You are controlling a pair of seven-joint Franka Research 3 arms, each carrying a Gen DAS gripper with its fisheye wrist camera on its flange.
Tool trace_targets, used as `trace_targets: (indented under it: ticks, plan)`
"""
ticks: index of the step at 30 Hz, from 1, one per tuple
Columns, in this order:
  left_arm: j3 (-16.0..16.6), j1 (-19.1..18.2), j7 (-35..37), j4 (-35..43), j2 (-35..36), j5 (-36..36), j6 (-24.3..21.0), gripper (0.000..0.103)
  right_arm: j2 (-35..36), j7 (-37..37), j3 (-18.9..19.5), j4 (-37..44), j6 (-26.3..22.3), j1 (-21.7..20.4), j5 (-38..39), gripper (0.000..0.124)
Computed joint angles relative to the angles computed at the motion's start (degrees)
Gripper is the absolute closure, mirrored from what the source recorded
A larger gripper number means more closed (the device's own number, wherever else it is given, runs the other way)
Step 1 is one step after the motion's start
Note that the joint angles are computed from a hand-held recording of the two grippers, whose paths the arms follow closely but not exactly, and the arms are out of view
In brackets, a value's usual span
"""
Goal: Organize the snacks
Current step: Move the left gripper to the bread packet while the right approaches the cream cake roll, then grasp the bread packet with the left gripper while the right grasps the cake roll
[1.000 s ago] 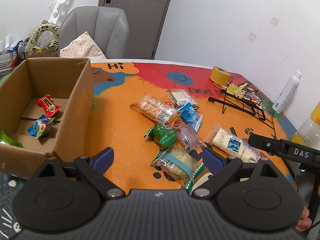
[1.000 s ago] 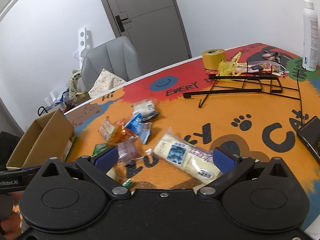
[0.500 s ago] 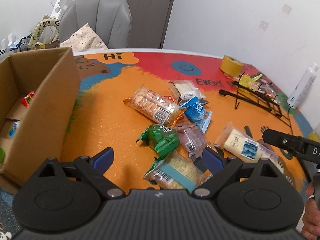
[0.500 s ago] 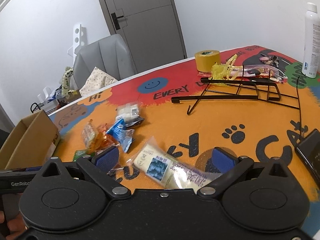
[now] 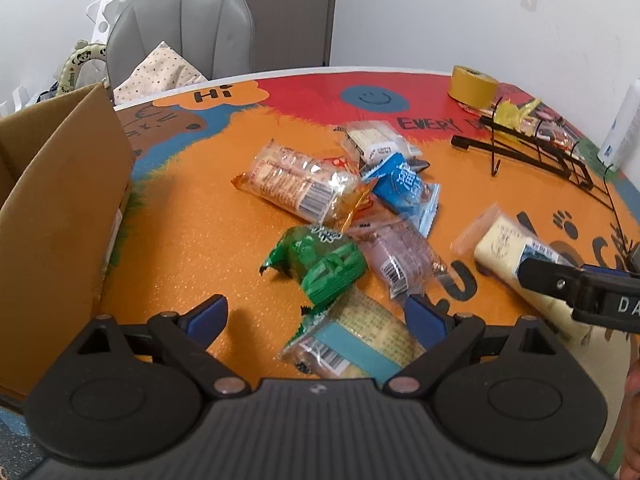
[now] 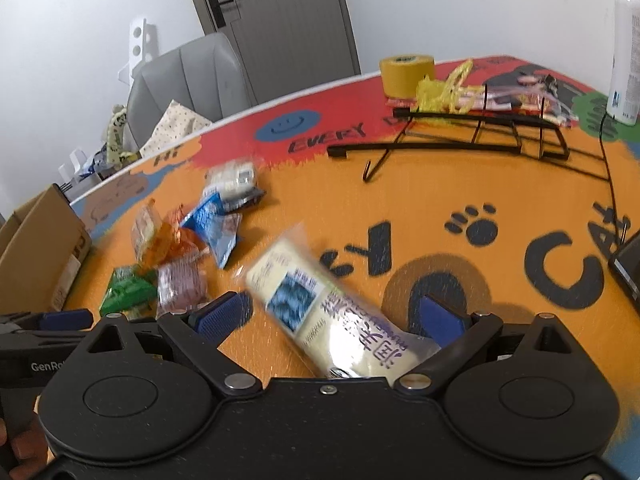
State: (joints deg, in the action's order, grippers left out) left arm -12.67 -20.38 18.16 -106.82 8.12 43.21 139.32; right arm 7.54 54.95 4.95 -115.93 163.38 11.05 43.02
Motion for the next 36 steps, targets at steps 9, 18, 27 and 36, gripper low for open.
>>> trace_targets:
  ticks: [9,18,27,36]
  plan:
    - [-0.6,0.3,0.0,-3.6,-2.9,-1.1,-0.6,0.008,-2.8,2.1,-0.5,-4.8,2.6,2.0,-6.2,0.036]
    - [-1.4,1.6,-1.3,-8.7,-6.7,-0.8,2.5,0.011,-5.3,7.4,-1.2,-7.6,3.3,2.7,-11.9,0.077]
    - [-2.1,2.4,-1.5,-9.9,-7.2,-0.5,6.4,0.023,-6.5,7.4,-1.3,-8.2,1.3,3.2,-10.4,0.077]
    - [-1.9,1.9,-3.9,-9.5,-6.6,2.7,7.2,0.056,-4.9,13.2,-1.4,-7.8,4.3,3.9,-18.9,0.085]
